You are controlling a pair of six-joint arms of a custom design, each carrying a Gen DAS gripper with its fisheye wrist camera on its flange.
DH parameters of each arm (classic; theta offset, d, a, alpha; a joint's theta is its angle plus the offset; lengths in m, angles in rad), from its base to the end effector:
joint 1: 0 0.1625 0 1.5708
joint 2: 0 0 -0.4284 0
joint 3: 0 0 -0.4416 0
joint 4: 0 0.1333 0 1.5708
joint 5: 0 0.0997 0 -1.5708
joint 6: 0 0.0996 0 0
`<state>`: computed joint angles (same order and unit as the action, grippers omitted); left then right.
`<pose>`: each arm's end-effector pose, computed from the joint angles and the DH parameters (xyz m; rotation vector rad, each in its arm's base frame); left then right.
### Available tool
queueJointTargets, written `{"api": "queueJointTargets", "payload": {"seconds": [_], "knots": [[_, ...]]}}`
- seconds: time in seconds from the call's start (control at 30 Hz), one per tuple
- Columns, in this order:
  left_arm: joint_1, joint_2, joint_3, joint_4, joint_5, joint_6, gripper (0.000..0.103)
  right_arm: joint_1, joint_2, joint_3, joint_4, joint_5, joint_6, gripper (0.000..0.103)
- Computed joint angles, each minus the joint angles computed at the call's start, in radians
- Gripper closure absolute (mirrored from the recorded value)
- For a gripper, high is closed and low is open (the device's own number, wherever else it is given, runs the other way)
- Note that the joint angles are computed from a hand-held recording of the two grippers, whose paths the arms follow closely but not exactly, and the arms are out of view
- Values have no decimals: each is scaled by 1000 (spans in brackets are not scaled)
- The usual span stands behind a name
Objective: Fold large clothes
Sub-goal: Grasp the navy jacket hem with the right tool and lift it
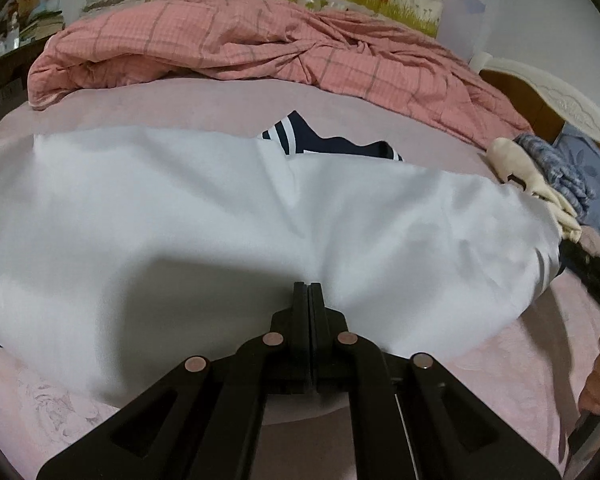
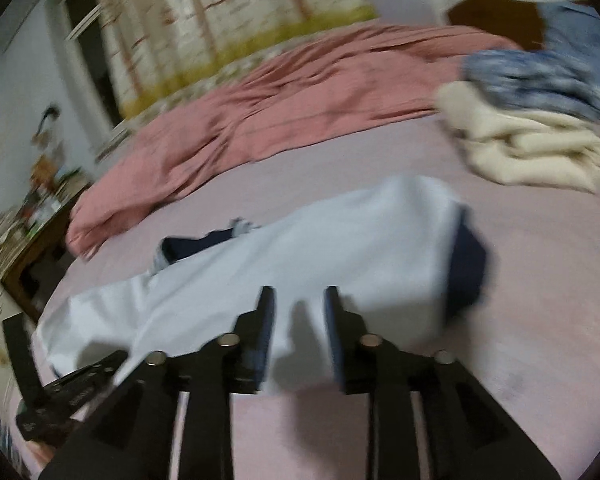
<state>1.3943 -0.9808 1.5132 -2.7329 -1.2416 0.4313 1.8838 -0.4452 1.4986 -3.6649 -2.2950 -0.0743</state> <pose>0.0304 -0.7722 0.2769 0.6516 2.5534 -0.7945 0.2857 -0.6641 0.0115 -0.0454 -2.2604 1.3567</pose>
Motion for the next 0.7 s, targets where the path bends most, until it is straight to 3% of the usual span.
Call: {"api": "queueJointTargets", "payload": {"seconds": [0.07, 0.17, 0.27, 0.33, 0.47, 0.53, 0.57, 0.6, 0.63, 0.7], "knots": [[4, -4, 2, -2, -14, -3, 100, -15, -25, 54, -27, -9, 66, 38], [-1, -11, 24, -41, -4, 18, 99, -47, -67, 124, -46, 17, 190, 35], [-6, -13, 38, -69, 8, 36, 99, -85, -89, 153, -67, 60, 303, 22], [-2, -13, 32, -59, -5, 27, 99, -122, -110, 168, -37, 133, 377, 22], [8, -21, 29, -45, -47, 12, 99, -144, -89, 112, -39, 183, 348, 22], [11, -29, 39, -62, -68, 17, 90, -152, -79, 84, -7, 179, 356, 34], [13, -36, 48, -84, -82, 19, 84, -149, -67, 62, 7, 150, 348, 59], [14, -42, 57, -105, -95, 21, 72, -149, -57, 42, 29, 134, 334, 70], [16, -46, 65, -127, -106, 22, 67, -148, -54, 37, 33, 132, 327, 74], [20, -58, 82, -178, -139, 26, 66, -125, -38, 19, -12, 100, 254, 83]]}}
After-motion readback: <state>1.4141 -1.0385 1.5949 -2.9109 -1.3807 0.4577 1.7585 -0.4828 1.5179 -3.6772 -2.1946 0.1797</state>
